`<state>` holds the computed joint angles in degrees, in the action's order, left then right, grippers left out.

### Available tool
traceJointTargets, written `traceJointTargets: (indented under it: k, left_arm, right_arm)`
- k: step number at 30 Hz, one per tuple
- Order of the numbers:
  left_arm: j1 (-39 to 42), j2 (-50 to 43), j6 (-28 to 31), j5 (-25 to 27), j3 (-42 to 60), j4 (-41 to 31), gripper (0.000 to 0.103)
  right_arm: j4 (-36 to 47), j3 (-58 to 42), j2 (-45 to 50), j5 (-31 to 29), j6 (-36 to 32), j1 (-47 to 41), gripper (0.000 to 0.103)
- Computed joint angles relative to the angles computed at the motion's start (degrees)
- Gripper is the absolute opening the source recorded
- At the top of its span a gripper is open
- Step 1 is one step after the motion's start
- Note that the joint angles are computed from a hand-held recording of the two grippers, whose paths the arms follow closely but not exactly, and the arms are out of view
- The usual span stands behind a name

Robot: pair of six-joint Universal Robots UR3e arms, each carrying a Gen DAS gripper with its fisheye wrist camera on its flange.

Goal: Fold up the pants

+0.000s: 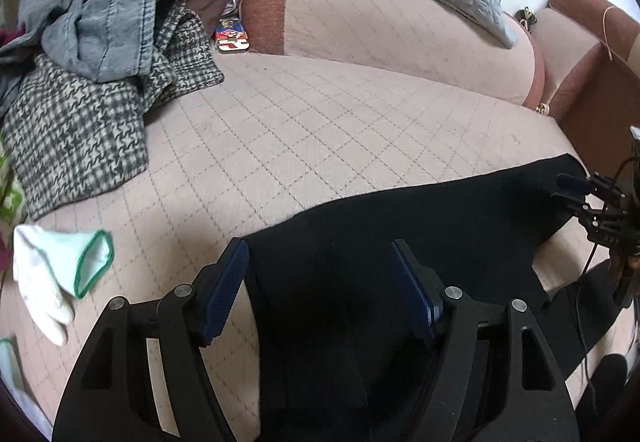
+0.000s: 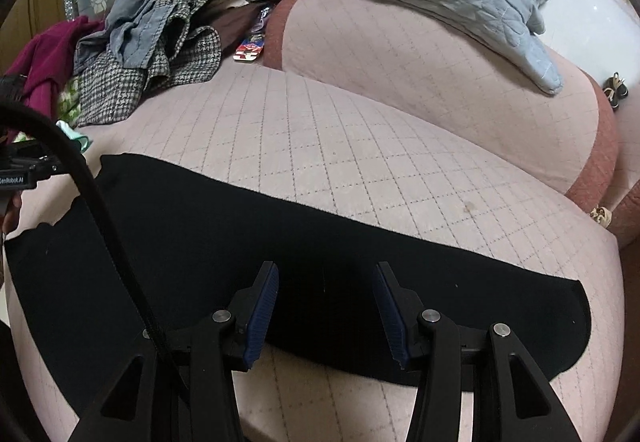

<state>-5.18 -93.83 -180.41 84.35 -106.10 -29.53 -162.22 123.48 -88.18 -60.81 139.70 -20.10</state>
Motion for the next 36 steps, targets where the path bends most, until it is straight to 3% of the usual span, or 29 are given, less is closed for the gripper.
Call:
traceJointTargets:
  k: [11,16,23,27,32,36]
  left_arm:
    - [-0.95,-5.98,3.23,1.26,5.31,-0.32,0.073]
    - [-0.87,-8.64,5.91,1.66,7.63,-1.07,0.073]
    - [0.67,-13.46,10.85,-0.21,12.86,-6.75,0.073]
    - [0.73,-16.98,15.31,-1.25,16.29,-8.95,0.073]
    - [1.91,-20.55,18.25,-5.37,21.15,-11.68,0.073]
    - [0.51,-23.23,20.18,-4.70,24.54,-12.23,0.080]
  right_arm:
    - [-1.92,-5.51,6.14,-2.27,-0.61,4.09,0.048]
    - [-1.26,-10.28,10.06,-3.50,-2.47,6.12,0.059]
    - [5.84,-20.02,16.14,-4.15,-8.70,8.26,0.060]
    - [15.21,-28.24,20.01,-3.27,-14.46,8.86,0.060]
    - [21.39,-36.68,25.01,-6.47,-19.84,11.33,0.060]
    - [26.04,-43.43,29.34,-7.91,-21.46,12.95,0.065]
